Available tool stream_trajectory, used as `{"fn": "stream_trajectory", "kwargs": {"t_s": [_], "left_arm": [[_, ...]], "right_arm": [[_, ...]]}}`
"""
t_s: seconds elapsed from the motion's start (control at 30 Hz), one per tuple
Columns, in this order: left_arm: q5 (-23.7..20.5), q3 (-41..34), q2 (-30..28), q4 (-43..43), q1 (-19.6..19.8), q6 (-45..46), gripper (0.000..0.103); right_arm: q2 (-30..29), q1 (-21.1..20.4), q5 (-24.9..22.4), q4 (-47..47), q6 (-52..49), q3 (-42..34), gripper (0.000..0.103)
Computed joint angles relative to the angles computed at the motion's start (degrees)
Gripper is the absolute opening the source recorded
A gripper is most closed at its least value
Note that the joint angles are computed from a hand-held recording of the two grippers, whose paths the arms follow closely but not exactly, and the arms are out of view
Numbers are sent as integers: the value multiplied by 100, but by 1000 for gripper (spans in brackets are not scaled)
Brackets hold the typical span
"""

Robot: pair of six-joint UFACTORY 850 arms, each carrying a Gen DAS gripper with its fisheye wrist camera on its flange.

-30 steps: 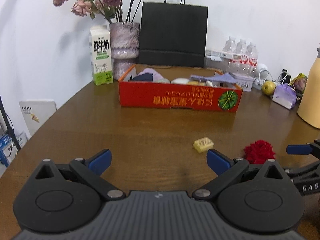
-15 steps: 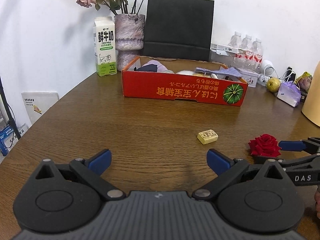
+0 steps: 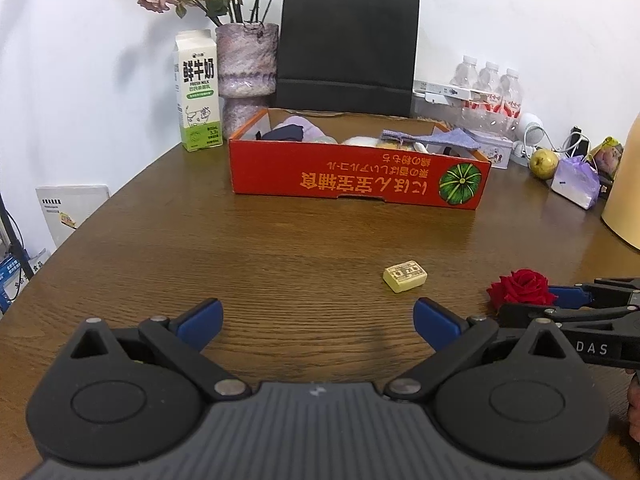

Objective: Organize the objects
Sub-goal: 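Grasp the cream tile with the left gripper while the right gripper holds the rose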

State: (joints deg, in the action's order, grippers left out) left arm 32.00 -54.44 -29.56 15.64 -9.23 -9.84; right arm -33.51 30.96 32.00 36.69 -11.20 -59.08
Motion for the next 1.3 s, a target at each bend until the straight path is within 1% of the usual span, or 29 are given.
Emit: {"fn": "stream_trajectory", "kwargs": {"t_s": [0.13, 0.27, 0.43, 0.57, 0.7, 0.8, 0.9, 1.0, 1.07, 1.13, 1.17, 1.2, 1.23, 1.27, 1.3], "left_arm": [[-138, -122, -76, 7, -74, -1, 103], [-285, -274, -170, 17, -170, -19, 103], [-398, -528, -375, -274, -366, 347, 103], [-605, -783, -550, -404, -502, 393, 103], [-727, -1000, -684, -798, -654, 643, 103], [-766, -1119, -772, -1318, -745, 914, 103], [-805, -1216, -844, -1528, -795, 1014, 103], [-874, -1325, -909, -1828, -829, 1111, 97], [-974, -1412, -955, -1905, -833, 1011, 86], [-1089, -1497, -1004, -1725, -820, 779, 81], [-1152, -1534, -1031, -1568, -812, 644, 75], [-1169, -1547, -1046, -1482, -811, 601, 72], [-1099, -1515, -1038, -1628, -830, 797, 62], [-1052, -1483, -1025, -1588, -834, 802, 43], [-1016, -1456, -1009, -1326, -816, 596, 35]], "right_arm": [[60, -50, 173, -232, 211, 109, 41], [163, -121, 422, -465, 430, 275, 38], [242, -186, 680, -232, 211, 393, 38], [313, -221, 884, -117, 71, 515, 38], [367, -308, 945, -153, 190, 606, 38], [387, -333, 1027, -163, 294, 652, 38], [382, -311, 1130, -88, 260, 674, 38], [376, -294, 1175, -42, 231, 677, 38], [361, -296, 1163, -21, 213, 661, 38], [344, -287, 1151, 31, 168, 640, 38], [335, -284, 1144, 56, 137, 630, 38], [324, -276, 1138, 86, 112, 618, 38], [314, -269, 1126, 112, 90, 607, 38], [306, -266, 1113, 132, 73, 597, 38], [298, -262, 1110, 150, 64, 589, 38]]}}
